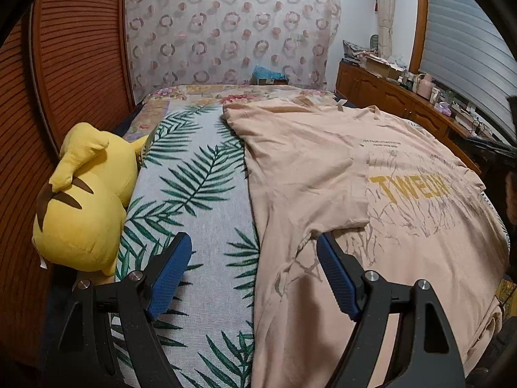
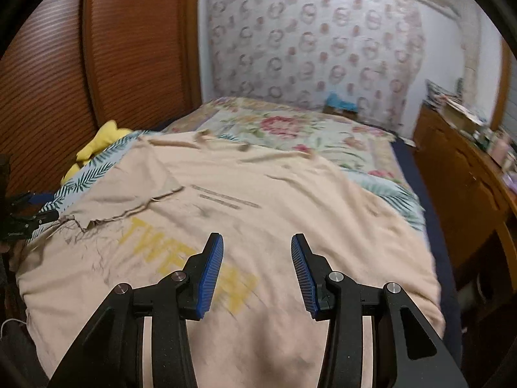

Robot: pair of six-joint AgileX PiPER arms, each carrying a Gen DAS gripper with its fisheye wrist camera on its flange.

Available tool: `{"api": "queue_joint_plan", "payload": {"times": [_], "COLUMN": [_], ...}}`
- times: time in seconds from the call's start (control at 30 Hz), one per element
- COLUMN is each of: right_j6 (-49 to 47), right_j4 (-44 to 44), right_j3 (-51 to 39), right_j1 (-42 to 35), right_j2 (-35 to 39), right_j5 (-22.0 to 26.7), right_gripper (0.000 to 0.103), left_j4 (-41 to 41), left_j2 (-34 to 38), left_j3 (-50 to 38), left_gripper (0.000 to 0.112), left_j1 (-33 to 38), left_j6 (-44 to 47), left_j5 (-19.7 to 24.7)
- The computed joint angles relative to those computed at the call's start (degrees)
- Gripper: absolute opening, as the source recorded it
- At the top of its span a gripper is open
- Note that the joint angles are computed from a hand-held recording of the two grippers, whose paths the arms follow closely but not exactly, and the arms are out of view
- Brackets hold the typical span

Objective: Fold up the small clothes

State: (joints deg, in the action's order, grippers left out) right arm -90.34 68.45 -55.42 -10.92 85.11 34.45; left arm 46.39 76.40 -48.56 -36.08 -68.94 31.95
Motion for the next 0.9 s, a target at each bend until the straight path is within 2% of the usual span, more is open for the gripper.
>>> {"api": "queue_joint_plan", "payload": {"times": [0.13, 0.27, 0.53, 0.67, 0.9], "right_j6": [-6.42, -10.49, -14.23, -9.84, 0.79], "right_j4": [5.43, 7.72, 10.89, 7.94, -0.60], "right_j3": [5.64, 8.46, 10.70, 8.69, 1.19], "right_j1": [-8.74, -15.58, -19.39, -18.47, -20.60], "right_j2": [-3.47, -3.52, -0.93, 0.75, 6.75], "right_j5": [3.26, 4.94, 3.69, 1.82, 5.39], "right_gripper": [0.046, 0.046, 0.045, 0.046, 0.046], "left_j4": [-0.73, 0.37, -5.64, -11.27, -18.57], "left_j2": [0.19, 3.24, 12.12, 16.99, 24.19], "left_j3": [-2.36, -7.09, -17.66, -23.52, -32.55], "left_gripper": [0.080, 0.080, 0.080, 0.080, 0.080], "left_j1": [-1.00, -3.87, -6.37, -6.45, -6.24], "left_j6": [1.25, 1.92, 10.71, 17.76, 27.22], "left_j5": [-0.30, 1.05, 1.84, 3.13, 6.91]}}
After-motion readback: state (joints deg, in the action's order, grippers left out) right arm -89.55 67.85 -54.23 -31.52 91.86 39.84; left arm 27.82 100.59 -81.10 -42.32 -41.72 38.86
